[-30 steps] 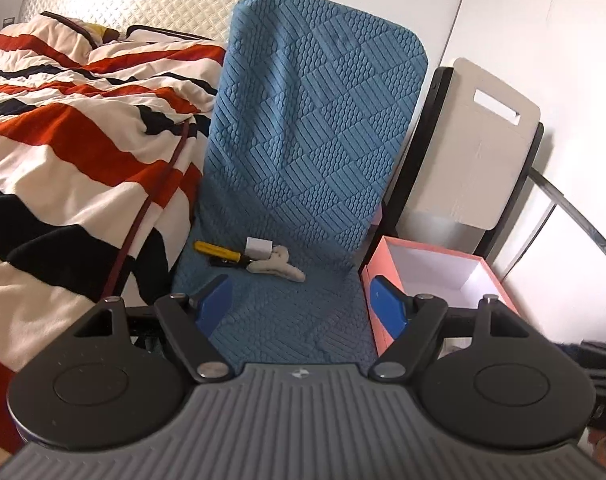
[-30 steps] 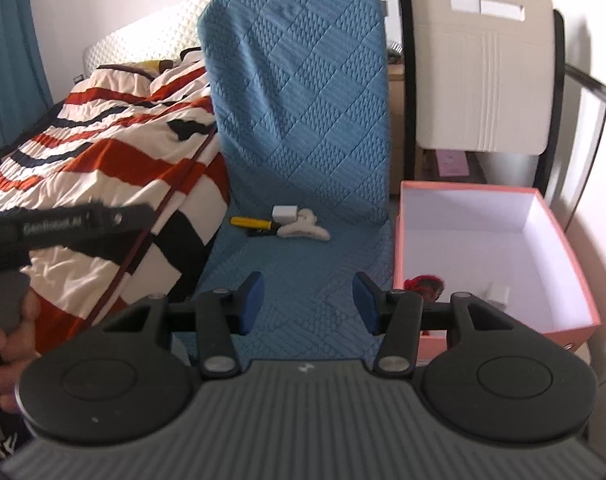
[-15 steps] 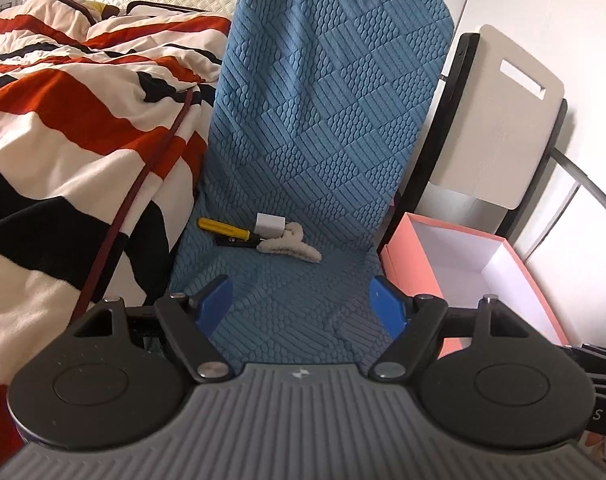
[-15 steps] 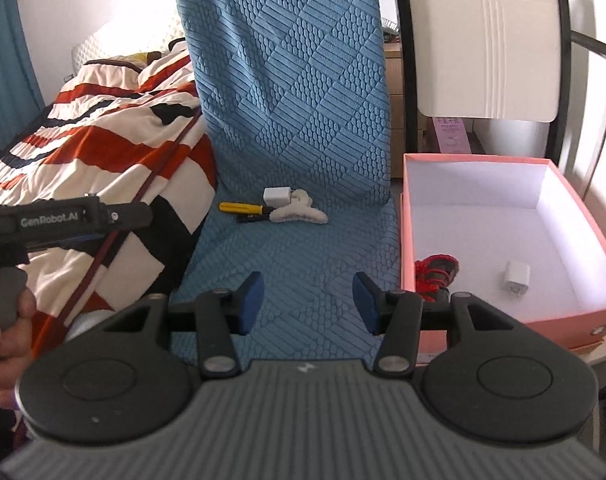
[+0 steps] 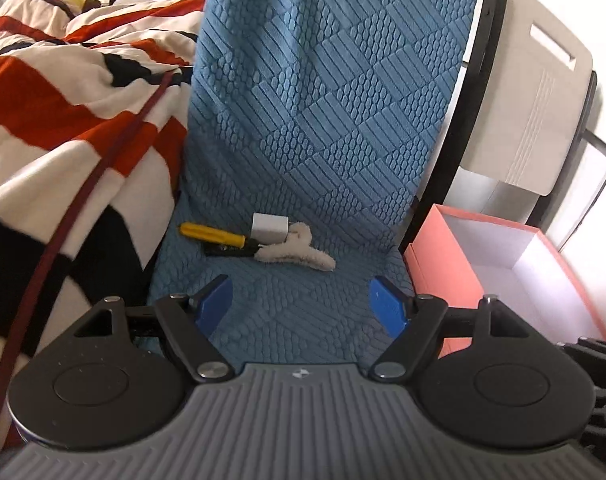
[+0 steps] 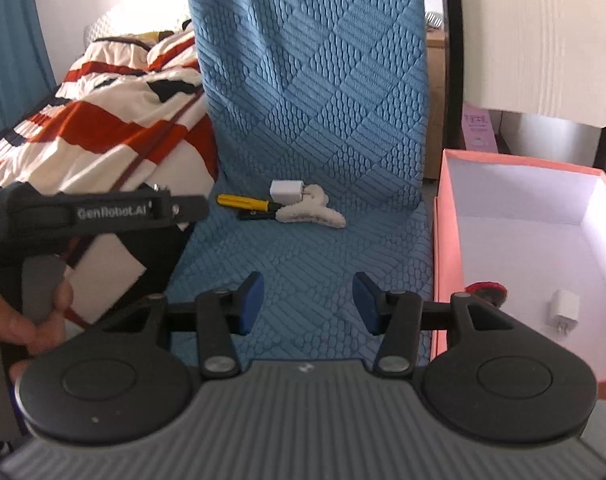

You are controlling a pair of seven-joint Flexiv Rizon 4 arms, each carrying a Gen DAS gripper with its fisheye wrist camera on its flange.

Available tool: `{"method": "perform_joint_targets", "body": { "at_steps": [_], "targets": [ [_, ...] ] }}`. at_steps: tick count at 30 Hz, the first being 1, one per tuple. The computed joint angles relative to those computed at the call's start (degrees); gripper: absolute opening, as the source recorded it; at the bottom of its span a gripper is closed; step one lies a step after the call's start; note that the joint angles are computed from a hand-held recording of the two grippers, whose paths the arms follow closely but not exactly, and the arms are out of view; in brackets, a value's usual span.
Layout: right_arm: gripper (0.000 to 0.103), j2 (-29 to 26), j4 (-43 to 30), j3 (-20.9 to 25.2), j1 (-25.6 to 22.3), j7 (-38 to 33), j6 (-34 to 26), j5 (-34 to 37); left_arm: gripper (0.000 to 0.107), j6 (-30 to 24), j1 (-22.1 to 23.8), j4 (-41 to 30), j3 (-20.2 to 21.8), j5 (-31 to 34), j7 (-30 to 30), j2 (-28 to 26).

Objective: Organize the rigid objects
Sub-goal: 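Move both grippers back toward the screwdriver, charger and hair clip, then close the left gripper on the second charger while the right grasps the hair clip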

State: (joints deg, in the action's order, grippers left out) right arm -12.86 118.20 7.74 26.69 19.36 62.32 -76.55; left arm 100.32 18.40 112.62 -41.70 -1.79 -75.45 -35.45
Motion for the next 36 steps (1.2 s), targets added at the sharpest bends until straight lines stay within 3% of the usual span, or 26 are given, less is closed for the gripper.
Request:
{"method": "perform_joint_targets", "body": {
  "at_steps": [12,22,36],
  "targets": [
    [0.052,-7.37,-4.44,-4.55,-2.30,-1.81,6.45,-2.68,0.080,-3.20,-7.80,-11.89,6.46,-3.85,3.89,-9.67],
    [0.052,-13.29,-9.66,-8.06,-3.55,-4.88,11.58,-3.49,0.080,-9.09,-14.40,-22.13,12.43,-10.14,8.16,-14.58],
    [0.052,-19.81,-15.83,-13.40,-3.49,-13.61,19.36,2.42,0.080,-19.39,-23.53,-39.78,21.11,-17.65,13.26,-22.05]
  ]
}}
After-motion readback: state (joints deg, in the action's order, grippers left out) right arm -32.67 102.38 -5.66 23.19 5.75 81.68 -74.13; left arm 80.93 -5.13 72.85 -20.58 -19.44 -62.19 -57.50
